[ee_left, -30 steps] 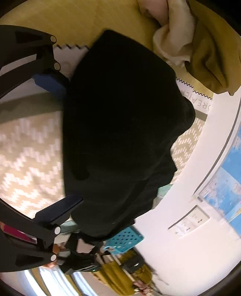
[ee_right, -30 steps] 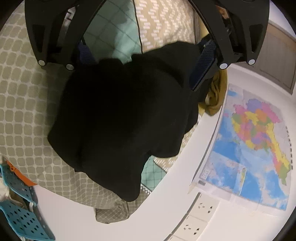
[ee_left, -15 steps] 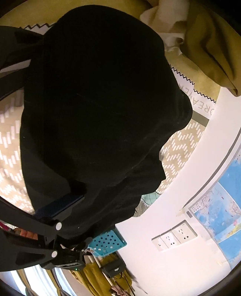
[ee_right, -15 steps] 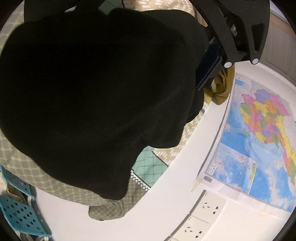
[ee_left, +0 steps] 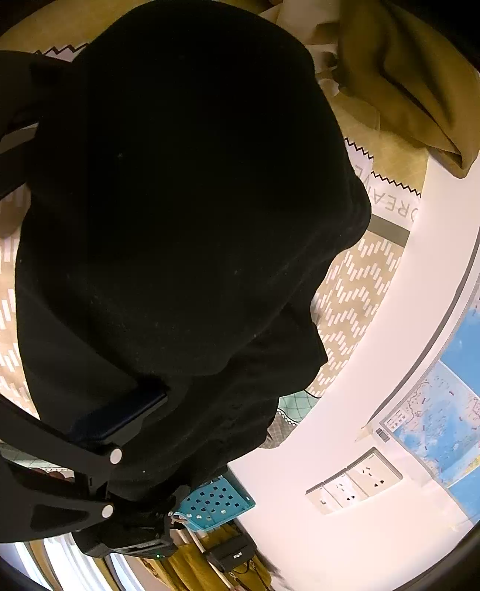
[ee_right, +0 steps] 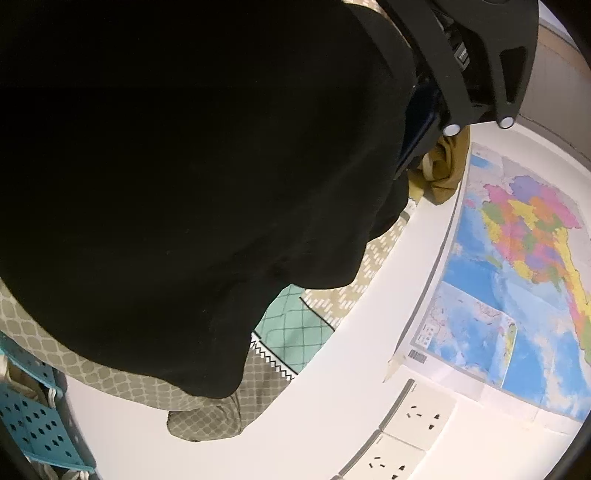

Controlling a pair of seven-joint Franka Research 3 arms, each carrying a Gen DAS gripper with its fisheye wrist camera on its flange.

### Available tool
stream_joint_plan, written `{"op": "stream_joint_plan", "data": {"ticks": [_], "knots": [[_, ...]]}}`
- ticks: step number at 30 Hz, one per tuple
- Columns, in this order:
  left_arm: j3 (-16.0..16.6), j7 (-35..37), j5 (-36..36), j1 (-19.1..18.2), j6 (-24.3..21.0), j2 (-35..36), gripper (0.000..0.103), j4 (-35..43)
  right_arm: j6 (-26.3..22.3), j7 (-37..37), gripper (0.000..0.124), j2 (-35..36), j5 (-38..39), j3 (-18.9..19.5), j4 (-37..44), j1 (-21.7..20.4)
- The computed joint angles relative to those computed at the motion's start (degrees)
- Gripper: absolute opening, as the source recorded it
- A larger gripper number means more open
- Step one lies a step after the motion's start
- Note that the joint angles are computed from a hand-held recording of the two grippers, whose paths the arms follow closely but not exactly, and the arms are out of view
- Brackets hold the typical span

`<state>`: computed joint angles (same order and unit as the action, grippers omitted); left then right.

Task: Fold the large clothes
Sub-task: 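Grip the folded black coat bundle with both tools from its sides, then lift the black coat bundle with both tools and carry it onto the clothes stack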

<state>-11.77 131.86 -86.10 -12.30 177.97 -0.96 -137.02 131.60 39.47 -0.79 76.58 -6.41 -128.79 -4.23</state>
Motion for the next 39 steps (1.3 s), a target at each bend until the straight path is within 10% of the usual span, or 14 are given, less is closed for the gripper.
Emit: {"op": "stream_joint_plan", "data": {"ticks": [6, 16, 24, 39], "knots": [[0.02, 0.36, 1.05, -0.06, 0.41, 0.2, 0.084, -0.01, -4.23, 0.54, 0.046, 2.48, -1.38, -0.85, 1.54, -1.8], [0.4, 7.17, -2.26, 1.18, -4.03, 0.82, 0.096, 1.47, -4.55, 0.17, 0.057, 2.71, -2.38, 0.22, 2.44, -2.2], [1.6, -6.03, 9.6, 2.79, -7.56, -1.44, 0.037, 0.08, -14.17, -2.21, 0.023, 1.81, 1.5, -0.6, 3.56, -3.8], [12.5, -8.43, 30.19, 3.9, -8.86, -17.97, 0.027, 5.55, -18.17, -4.23, 0.023, -6.51, 8.86, -0.26, 16.04, 4.34]]}}
